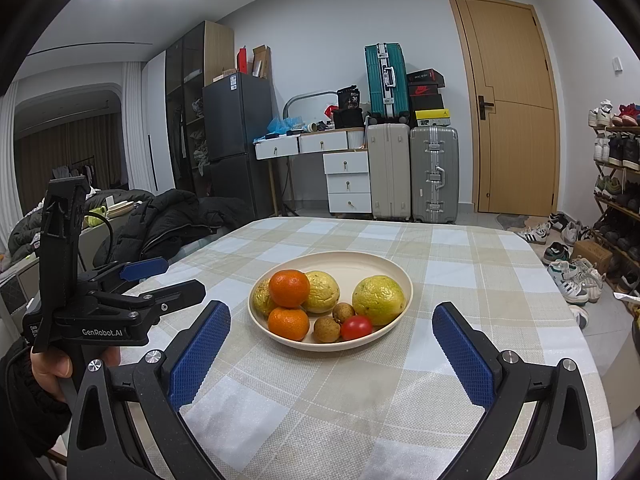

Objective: Organize fruits

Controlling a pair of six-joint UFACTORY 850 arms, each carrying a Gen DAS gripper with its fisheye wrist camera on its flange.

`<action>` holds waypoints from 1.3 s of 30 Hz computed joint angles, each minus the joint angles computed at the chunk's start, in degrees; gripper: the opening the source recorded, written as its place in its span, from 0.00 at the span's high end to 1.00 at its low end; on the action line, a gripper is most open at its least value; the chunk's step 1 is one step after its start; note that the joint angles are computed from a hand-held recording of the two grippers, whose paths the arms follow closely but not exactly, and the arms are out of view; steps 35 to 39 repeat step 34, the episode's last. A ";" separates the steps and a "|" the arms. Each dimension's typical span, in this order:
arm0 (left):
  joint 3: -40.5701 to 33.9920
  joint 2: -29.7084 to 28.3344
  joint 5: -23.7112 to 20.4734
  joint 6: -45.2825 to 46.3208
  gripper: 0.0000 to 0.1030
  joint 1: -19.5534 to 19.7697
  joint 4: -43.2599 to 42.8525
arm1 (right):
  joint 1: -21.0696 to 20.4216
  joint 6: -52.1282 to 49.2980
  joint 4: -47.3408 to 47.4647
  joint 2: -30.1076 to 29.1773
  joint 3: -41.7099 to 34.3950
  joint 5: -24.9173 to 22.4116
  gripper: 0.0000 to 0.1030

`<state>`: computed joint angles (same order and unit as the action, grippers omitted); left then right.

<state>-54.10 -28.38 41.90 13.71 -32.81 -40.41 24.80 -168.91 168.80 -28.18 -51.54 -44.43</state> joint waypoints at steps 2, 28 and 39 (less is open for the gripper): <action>-0.01 0.00 0.00 -0.02 0.01 0.00 0.02 | 0.00 0.01 -0.01 -0.01 -0.02 0.01 0.00; 0.45 -0.14 0.78 -0.96 0.01 0.04 1.28 | 0.02 0.02 0.02 0.03 -0.06 0.19 0.00; 0.44 -0.12 0.92 -0.65 0.01 -0.14 0.79 | 0.02 0.04 -0.01 0.04 -0.07 0.22 0.00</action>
